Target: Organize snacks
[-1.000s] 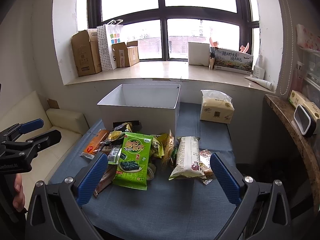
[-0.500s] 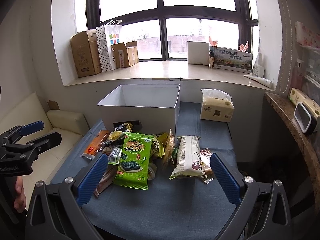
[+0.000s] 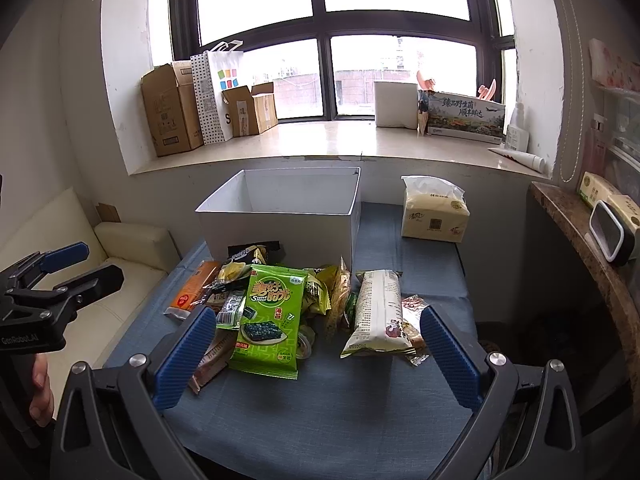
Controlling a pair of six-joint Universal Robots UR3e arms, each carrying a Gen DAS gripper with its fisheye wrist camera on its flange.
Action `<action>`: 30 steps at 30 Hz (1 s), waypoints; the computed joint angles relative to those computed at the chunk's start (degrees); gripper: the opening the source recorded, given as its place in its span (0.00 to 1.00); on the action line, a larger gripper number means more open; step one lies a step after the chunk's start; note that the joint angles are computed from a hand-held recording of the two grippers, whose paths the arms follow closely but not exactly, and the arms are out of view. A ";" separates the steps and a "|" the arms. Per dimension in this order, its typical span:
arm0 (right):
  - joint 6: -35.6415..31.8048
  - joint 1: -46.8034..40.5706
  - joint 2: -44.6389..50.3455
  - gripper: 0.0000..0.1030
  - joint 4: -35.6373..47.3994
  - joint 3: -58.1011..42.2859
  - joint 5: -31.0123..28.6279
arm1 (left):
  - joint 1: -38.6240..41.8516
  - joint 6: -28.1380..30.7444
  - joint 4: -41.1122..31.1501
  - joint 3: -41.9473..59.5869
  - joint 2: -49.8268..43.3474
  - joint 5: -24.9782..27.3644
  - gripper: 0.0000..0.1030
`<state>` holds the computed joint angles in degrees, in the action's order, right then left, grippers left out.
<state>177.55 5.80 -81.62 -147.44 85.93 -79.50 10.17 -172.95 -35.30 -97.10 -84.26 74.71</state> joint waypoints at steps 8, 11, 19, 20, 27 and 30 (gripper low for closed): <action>-0.01 0.20 0.21 1.00 -0.23 0.02 -0.06 | -0.08 -0.07 -0.02 -0.02 -0.19 0.00 1.00; 0.06 0.30 0.39 1.00 -0.16 -0.09 -0.02 | -0.01 -0.13 0.07 -0.22 -0.06 -0.10 1.00; 0.03 0.51 0.46 1.00 -0.25 0.16 0.28 | -0.02 -0.23 0.09 -0.07 -0.28 0.00 1.00; -0.02 0.47 0.54 1.00 -0.07 0.04 0.33 | -0.03 -0.23 0.01 -0.01 -0.30 0.04 1.00; 0.12 0.57 0.84 1.00 -0.05 0.09 0.35 | 0.71 -0.26 -0.33 -0.27 -0.18 -0.68 1.00; 0.34 1.07 1.52 1.00 0.25 -0.39 0.14 | 1.20 -0.26 -0.17 -0.55 -0.12 -0.77 1.00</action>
